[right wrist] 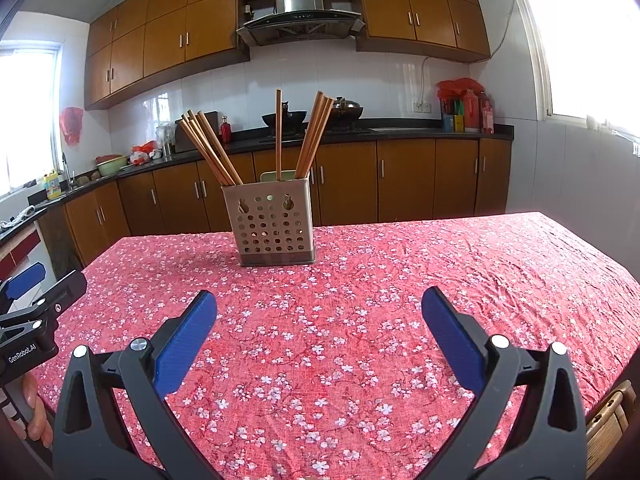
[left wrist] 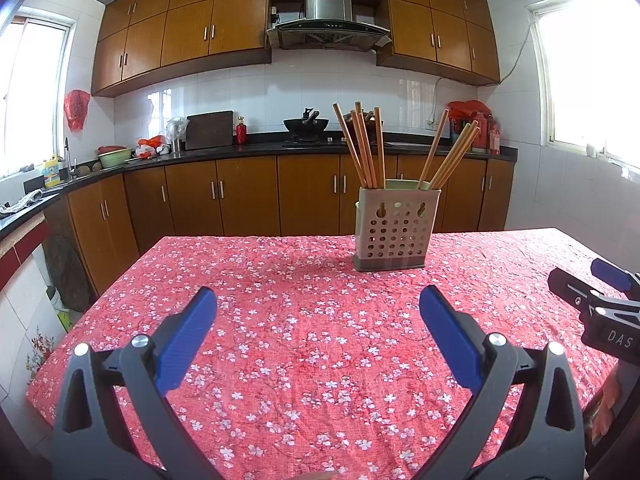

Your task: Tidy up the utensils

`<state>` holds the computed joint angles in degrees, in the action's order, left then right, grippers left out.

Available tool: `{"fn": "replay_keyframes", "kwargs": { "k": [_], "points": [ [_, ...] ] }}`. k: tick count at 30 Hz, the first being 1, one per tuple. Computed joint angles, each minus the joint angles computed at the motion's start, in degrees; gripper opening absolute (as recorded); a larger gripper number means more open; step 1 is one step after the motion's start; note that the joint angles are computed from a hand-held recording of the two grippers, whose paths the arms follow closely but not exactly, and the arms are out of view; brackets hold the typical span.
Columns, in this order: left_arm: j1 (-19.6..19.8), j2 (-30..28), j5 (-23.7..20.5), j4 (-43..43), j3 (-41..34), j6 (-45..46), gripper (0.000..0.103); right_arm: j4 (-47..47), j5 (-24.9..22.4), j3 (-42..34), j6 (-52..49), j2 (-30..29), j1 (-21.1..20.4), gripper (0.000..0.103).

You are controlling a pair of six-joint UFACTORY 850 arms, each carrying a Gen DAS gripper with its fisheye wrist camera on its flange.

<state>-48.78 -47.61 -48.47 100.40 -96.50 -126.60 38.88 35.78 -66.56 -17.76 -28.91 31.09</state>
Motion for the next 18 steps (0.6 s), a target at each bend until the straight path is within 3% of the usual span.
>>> {"fn": "replay_keyframes", "kwargs": {
  "k": [18],
  "points": [
    [-0.08,-0.15,-0.06,-0.26,-0.3,0.22,0.099,-0.07,-0.23,-0.11,0.46,-0.25,0.0,0.101]
  ]
}}
